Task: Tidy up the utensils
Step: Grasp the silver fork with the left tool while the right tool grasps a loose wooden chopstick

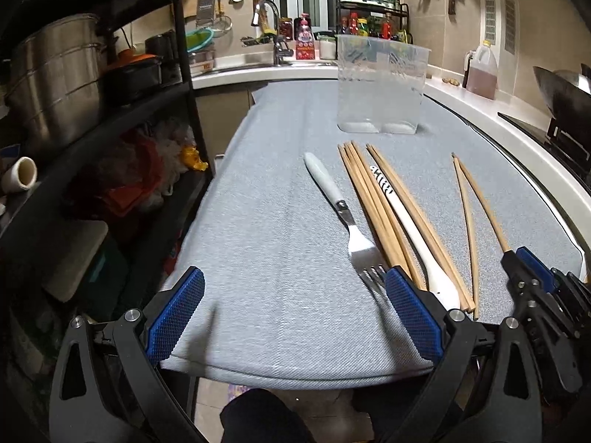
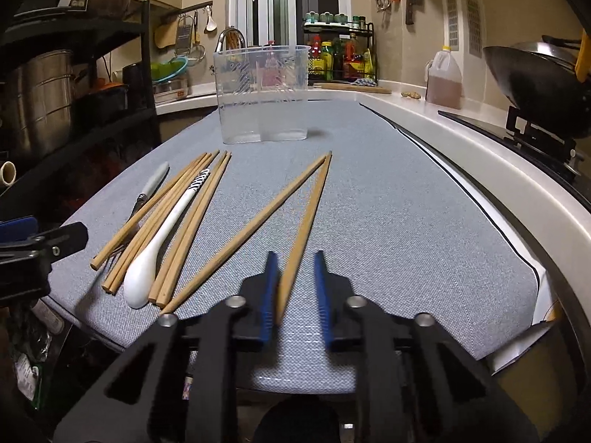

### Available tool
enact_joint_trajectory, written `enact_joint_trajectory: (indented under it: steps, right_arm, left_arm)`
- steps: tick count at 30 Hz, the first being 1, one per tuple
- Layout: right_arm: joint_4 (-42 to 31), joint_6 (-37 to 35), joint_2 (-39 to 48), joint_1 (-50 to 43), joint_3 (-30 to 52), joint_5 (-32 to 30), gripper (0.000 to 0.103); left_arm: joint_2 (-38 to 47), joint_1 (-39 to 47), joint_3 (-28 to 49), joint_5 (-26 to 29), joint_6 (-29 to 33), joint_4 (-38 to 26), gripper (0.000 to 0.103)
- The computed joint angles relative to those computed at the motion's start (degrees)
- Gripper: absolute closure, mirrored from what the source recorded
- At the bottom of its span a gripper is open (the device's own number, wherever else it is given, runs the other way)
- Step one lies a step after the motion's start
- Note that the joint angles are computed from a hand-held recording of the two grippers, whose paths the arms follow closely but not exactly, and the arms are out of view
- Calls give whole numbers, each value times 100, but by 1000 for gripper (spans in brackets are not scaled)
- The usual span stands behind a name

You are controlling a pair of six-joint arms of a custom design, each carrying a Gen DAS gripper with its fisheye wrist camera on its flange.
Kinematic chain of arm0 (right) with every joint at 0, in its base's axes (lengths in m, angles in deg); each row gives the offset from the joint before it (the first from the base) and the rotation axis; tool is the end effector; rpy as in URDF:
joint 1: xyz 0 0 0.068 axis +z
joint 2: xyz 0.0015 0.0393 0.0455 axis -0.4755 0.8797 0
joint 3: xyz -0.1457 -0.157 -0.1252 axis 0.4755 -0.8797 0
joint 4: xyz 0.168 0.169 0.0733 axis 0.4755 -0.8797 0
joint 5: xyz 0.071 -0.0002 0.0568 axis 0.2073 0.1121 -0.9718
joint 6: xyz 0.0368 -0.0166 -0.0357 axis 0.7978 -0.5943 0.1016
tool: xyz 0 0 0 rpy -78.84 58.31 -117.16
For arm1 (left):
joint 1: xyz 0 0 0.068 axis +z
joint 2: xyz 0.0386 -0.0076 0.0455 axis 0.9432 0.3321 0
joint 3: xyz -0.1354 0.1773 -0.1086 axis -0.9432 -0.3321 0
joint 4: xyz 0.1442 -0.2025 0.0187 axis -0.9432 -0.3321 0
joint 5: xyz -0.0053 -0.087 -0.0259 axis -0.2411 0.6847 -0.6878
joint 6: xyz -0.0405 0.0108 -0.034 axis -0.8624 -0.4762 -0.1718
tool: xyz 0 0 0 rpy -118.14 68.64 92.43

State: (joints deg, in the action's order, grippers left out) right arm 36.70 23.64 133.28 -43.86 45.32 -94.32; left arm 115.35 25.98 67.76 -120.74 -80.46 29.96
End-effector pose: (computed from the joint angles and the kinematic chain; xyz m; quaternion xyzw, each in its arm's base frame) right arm 0.2286 -0.0450 0.0576 -0.1472 0.8620 0.0908 0.4765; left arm 0.1818 -0.1445 0.0984 -0.1562 0.8928 0.0842 0.4141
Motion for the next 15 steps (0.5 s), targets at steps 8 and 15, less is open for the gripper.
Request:
enact_joint_trajectory:
  steps: [8, 15]
  right_arm:
    - [-218, -53, -13, -126, 102, -143, 94]
    - [-207, -2, -19, -88, 89, -110, 93]
  left_arm:
    - [471, 93, 126, 171, 61, 347, 8]
    - [344, 54, 76, -137, 21, 49, 7]
